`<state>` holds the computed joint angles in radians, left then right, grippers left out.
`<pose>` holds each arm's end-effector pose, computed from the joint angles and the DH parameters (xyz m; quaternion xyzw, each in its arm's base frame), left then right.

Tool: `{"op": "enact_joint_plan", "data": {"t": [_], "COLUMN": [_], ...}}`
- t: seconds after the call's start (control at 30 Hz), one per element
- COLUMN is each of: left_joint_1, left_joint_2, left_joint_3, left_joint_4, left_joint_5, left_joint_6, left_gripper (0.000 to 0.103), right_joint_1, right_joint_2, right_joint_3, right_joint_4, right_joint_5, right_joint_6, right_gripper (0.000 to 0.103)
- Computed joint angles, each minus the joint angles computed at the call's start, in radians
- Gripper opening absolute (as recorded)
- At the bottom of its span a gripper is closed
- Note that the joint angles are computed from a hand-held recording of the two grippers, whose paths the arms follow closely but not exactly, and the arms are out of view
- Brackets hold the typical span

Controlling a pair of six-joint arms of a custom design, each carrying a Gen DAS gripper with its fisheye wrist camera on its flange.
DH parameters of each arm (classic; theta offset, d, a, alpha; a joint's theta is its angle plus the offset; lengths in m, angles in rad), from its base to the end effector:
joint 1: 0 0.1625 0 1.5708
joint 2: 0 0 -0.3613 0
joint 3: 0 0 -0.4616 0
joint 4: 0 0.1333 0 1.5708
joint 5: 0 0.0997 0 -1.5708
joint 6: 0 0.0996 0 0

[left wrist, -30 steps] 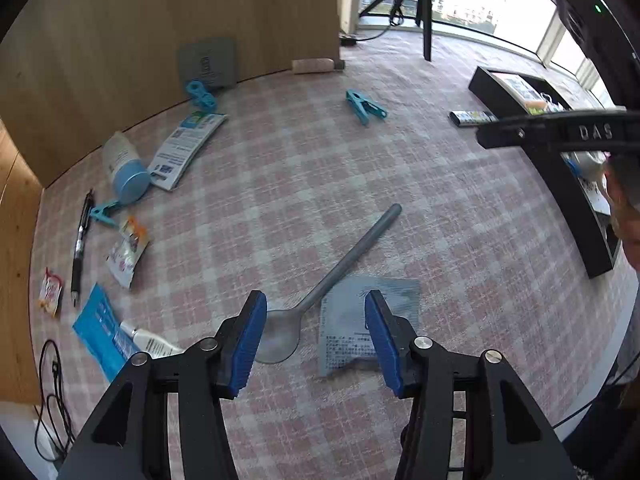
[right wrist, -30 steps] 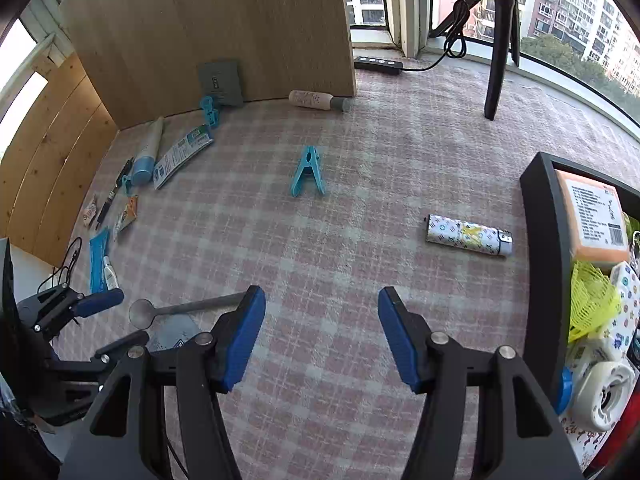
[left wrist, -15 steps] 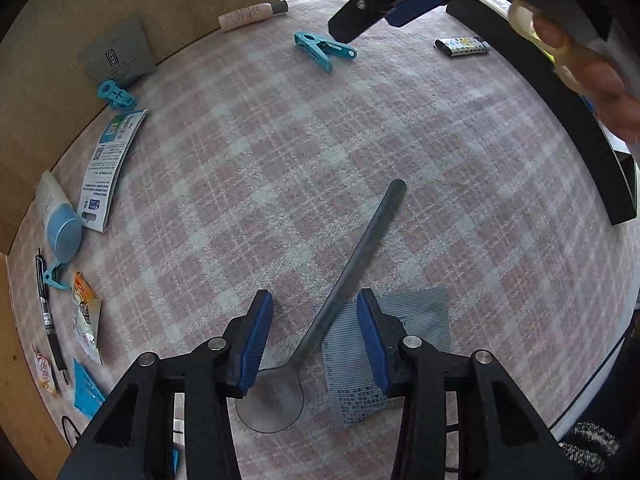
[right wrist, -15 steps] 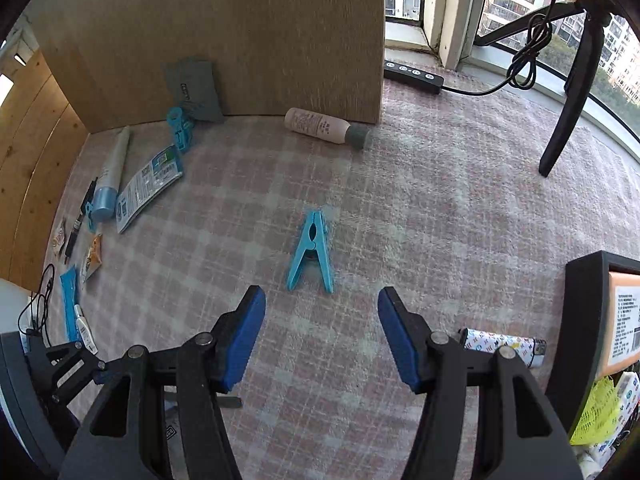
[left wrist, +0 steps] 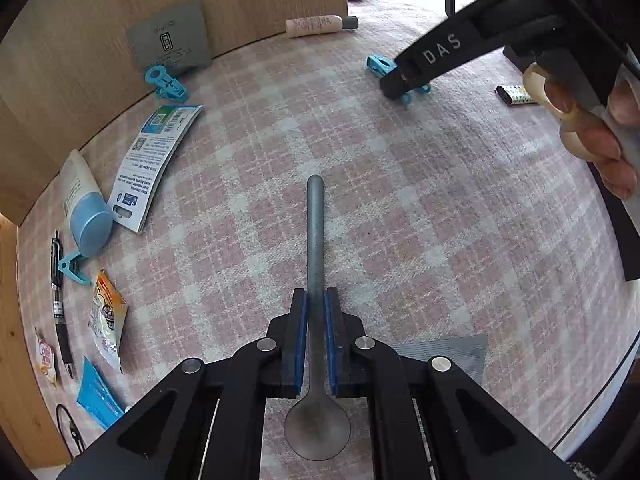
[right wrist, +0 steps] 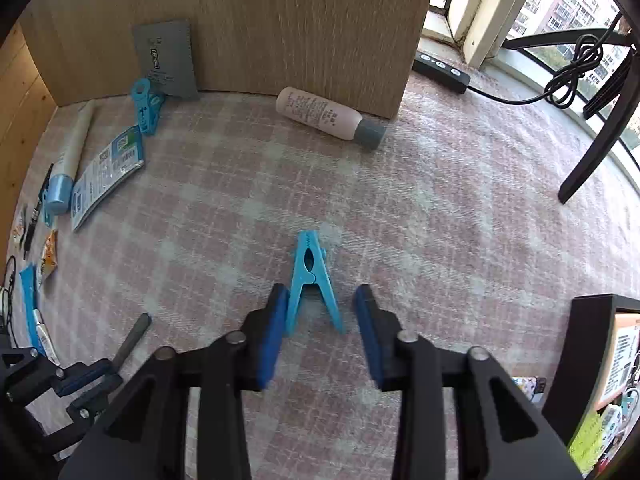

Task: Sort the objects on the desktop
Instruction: 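Grasp the grey spoon handle with the left tool while the right tool grasps the blue clothespin, then carry the spoon into the tray with the left tool while the right tool drops the clothespin there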

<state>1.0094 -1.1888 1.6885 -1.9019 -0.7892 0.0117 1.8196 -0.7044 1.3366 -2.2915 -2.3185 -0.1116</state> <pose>-0.1612 -0.6385 0.1902 0.2912 0.8747 -0.0281 0.3865 0.2491 -0.7141 0.0598 0.1508 -0.9179 0.0661 0.3612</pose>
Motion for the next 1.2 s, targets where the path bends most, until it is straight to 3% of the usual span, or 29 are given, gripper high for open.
{"op": "enact_joint_plan", "data": {"t": [0.17,0.33,0.6,0.93,1.2], "left_joint_1": [0.027,0.03,-0.035,-0.147,-0.262], "left_joint_2": [-0.02,-0.055,-0.148,-0.047,0.088], "left_joint_3": [-0.029,-0.029,0.035,0.01,-0.039], "left_joint_4": [0.026,0.044,0.022,-0.036,-0.105], "left_joint_5": [-0.07,-0.094,-0.103,-0.166,-0.239], "left_joint_6": [-0.087,-0.134,-0.143,-0.097,-0.104], "left_gripper": [0.007,0.007,0.007,0.007,0.007], "right_joint_1": [-0.016,-0.011,0.011,-0.013,-0.102], "right_joint_2": [-0.055,-0.14,-0.351,-0.672,-0.923], "right_joint_3": [0.041,0.129,0.314,0.563,0.649], "right_joint_4": [0.015,-0.027,-0.088,-0.142,-0.115], "right_joint_5": [0.072,0.113,0.142,0.07,0.027], "right_joint_6": [0.057,0.06,0.085,0.128,0.096], "right_gripper": [0.027,0.027,0.027,0.027,0.027]}}
